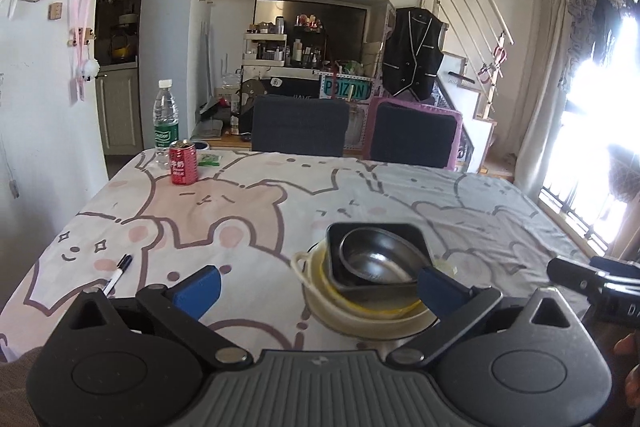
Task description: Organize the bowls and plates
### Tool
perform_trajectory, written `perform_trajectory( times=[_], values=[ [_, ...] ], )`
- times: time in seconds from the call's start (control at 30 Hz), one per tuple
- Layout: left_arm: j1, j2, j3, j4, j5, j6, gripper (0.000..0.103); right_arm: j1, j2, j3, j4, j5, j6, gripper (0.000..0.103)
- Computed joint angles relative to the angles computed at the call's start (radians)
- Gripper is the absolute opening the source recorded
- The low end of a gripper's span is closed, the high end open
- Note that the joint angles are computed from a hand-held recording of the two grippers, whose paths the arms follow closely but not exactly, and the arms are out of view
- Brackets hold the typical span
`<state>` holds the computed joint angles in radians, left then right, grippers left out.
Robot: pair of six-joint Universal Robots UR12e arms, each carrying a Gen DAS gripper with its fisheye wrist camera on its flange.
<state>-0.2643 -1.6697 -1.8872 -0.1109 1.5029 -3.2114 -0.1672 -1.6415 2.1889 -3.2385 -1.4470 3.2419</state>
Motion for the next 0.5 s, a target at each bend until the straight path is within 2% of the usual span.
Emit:
perform_trajectory(
  times=[0.23,0.4,0.5],
  values=[
    [-0.005,-0.007,-0.035,0.020,0.051,0.028,0.103,0.030,0.028,0.020,-0.040,-0.085,-0.028,0.103],
    [-0.020,-0.011,-0.047,0.037,0.102,0.048,0.103,0.037,0.032,0.039,-0.063,-0.109,-0.054,0.103],
    [-0.025,-0.010,-0.054,0.038,0.107,0.062,0.103,0.040,0.034,0.047,-0.070,-0.118,-0.053,0.103]
  ],
)
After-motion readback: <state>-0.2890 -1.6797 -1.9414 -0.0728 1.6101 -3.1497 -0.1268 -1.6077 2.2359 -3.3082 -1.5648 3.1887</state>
